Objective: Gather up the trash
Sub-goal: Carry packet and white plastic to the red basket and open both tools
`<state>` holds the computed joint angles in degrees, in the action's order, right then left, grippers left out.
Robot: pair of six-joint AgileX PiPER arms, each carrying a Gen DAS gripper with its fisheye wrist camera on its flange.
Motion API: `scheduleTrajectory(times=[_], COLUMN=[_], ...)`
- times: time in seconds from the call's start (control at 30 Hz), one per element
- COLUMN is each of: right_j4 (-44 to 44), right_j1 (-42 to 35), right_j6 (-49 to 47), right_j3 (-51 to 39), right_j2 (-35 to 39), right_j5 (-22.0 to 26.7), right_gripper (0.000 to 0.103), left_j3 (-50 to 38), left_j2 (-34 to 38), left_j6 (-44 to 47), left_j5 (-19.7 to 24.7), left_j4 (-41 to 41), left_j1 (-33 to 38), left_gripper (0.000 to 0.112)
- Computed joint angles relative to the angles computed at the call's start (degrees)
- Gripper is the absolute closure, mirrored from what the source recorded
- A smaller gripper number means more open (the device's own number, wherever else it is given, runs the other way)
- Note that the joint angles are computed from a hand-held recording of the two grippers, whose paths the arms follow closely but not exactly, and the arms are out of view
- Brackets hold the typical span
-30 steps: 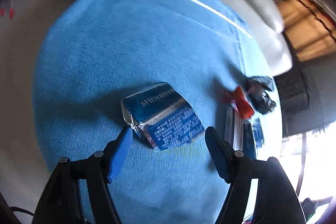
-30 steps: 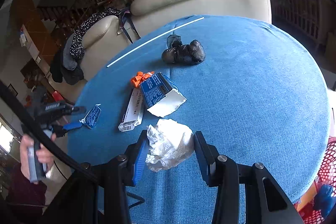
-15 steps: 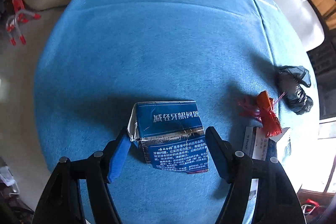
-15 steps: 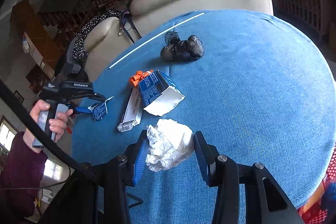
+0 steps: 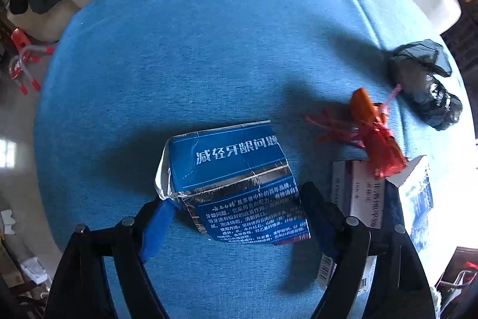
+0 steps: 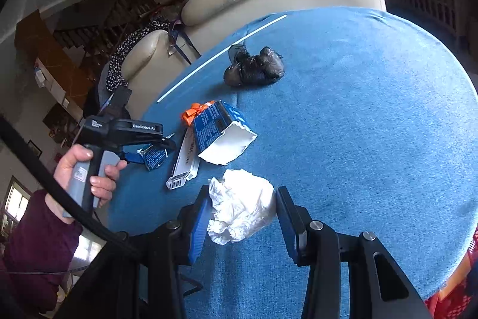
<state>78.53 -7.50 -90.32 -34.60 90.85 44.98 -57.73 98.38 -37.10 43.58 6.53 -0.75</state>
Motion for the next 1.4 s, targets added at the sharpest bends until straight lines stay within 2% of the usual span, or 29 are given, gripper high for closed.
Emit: scheduleTrajectory(times=[0.27,0.43,0.5,0.57,0.77,0.9,1.03,1.13,1.33,1.4], right_j4=[0.6,1.07,0.64,0.06,-3.23,-6.14,-9.42,-11.65,-14.16,-14.71], right_j1=[-2.81,-4.15,-5.78,-7.88,-18.51,-28.37,-39.87,-48.34,-60.03,-63.58], right_j6=[-1.1,-2.53,-2.72,-2.69,-3.18,-4.01,-5.34,-6.53,-7.7,-7.94], right_j3=[0.54,2.39,2.74,3.13,3.61,3.14,1.25,-1.26,-7.39,-9.78], right_j2=[-1.64,-5.19,-6.3,-7.72,-11.13,-12.37,-11.71,-9.98,-4.49,-2.0], right_j5=[0.69,-0.16,0.66,1.34,6.01,10.45,15.59,19.01,22.92,23.49], right_gripper=[0.057,0.057,0.057,0.057,0.057,0.057,0.057,0.057,0.057,0.057], left_j3=[8.45,13.54,14.7,15.85,13.75,9.05,3.86,-0.92,-11.83,-14.82], left_j2=[-10.7,-19.64,-23.29,-27.26,-31.8,-28.01,-22.32,-17.8,-7.38,-4.36], left_j6=[-3.8,-10.92,-17.49,-19.57,-33.21,-39.09,-40.92,-39.05,-28.69,-25.89], left_j5=[-4.64,-3.93,-1.6,0.15,9.44,12.61,11.5,9.77,0.84,-0.84], left_j4=[5.51,13.38,18.83,21.95,33.36,39.23,43.82,44.5,38.61,36.59], left_j1=[-0.63,-5.99,-12.1,-15.63,-40.22,-54.49,-62.81,-65.47,-65.14,-65.15], left_gripper=[0.032,0.032,0.032,0.032,0.032,0.032,0.032,0.032,0.032,0.032])
